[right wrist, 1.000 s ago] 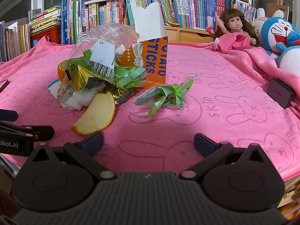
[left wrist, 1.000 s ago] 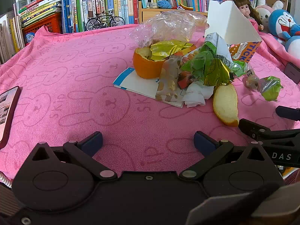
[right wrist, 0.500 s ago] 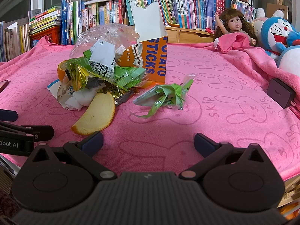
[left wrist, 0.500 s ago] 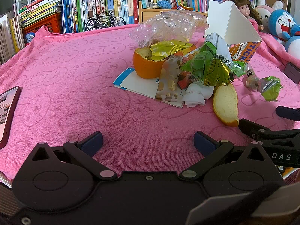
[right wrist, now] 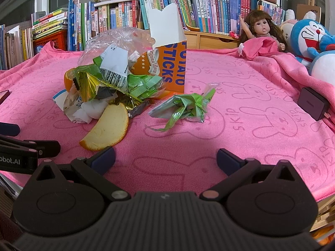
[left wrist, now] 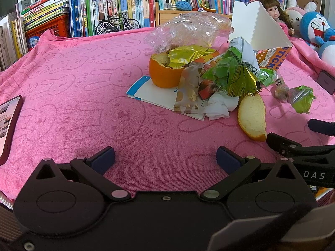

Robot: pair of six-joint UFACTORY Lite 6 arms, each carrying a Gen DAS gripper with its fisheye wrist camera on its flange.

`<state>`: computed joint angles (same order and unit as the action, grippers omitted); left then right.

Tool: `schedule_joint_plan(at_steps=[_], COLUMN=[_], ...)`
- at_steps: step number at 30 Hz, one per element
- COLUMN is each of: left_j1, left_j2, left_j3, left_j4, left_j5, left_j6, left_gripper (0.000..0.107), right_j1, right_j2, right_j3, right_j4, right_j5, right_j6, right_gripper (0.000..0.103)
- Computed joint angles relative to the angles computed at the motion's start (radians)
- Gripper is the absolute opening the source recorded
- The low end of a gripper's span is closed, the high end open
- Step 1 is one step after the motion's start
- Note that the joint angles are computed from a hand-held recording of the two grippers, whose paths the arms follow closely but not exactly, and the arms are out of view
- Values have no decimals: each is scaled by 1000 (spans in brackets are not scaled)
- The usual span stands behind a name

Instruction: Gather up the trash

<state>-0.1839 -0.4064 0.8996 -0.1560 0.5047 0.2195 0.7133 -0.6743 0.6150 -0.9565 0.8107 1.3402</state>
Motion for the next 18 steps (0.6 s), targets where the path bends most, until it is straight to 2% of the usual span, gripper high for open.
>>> schedule_joint_plan(at_steps=[8,18], left_j1=[-5,40], left_j2=[10,35], left_j3=[12,53], left_j4=[4,-116], left_j5=[3,41], left_j6=[-7,134], left_gripper=[103,103], right_j1=[34,-16], right_j2=[-15,-135], right_j3=[-32,-78], right_j4=[-56,-70], right_j5=[16,-27], right_j6=[73,94], right_gripper=[103,101])
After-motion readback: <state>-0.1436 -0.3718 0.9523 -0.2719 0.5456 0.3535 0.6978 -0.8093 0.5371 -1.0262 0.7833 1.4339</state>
